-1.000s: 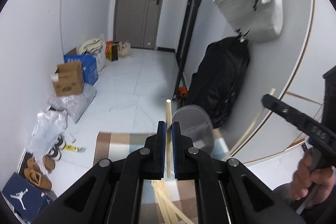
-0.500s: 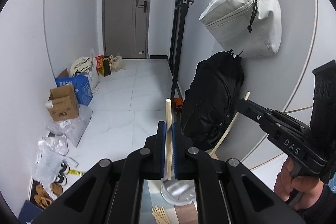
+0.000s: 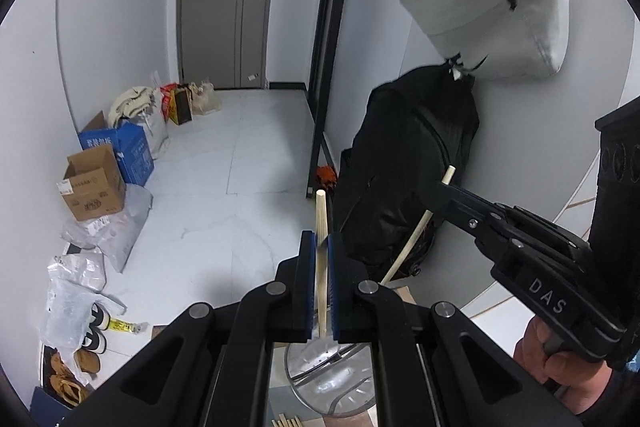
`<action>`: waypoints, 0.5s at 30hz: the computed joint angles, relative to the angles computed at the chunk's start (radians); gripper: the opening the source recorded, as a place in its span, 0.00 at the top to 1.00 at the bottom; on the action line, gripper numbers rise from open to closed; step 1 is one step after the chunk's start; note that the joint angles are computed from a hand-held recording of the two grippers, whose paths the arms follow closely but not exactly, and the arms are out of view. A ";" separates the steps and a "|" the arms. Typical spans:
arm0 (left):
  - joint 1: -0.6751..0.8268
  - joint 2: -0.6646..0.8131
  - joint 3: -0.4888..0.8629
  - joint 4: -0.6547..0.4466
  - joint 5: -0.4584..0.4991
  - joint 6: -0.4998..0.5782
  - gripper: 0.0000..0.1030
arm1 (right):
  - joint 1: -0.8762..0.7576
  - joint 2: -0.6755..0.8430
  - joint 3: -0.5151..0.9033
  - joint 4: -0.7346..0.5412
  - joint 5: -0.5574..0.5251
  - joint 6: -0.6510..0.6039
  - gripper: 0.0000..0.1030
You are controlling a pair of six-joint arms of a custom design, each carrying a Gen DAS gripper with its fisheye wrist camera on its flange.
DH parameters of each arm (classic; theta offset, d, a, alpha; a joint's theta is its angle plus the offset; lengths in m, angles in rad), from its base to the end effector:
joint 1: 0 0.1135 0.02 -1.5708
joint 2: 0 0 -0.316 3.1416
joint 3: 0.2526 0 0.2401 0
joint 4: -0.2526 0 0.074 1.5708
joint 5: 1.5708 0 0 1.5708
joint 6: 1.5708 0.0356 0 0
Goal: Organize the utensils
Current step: 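Lift both held chopsticks and carry them over the white utensil holder, then open both grippers to drop the chopsticks into the holder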
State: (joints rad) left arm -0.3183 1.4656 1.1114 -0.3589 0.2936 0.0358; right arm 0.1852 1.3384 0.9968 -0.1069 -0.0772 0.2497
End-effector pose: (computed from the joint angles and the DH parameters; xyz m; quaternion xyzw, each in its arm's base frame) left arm 0.2888 -0.1060 0.3327 0.2183 0.8749 -0.1896 0.3885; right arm 0.2797 0.0552 0.3522 0.0068 0.8462 0.1466 0.5122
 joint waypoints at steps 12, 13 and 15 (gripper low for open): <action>0.002 0.085 0.035 -0.054 0.103 0.081 0.96 | -0.021 0.058 -0.099 0.085 -0.085 0.015 0.91; 0.008 0.084 0.036 -0.060 0.109 0.082 0.91 | -0.038 0.055 -0.113 0.091 -0.108 0.034 0.90; 0.015 0.082 0.030 -0.050 0.106 0.072 0.80 | -0.075 0.043 -0.138 0.097 -0.147 0.069 0.83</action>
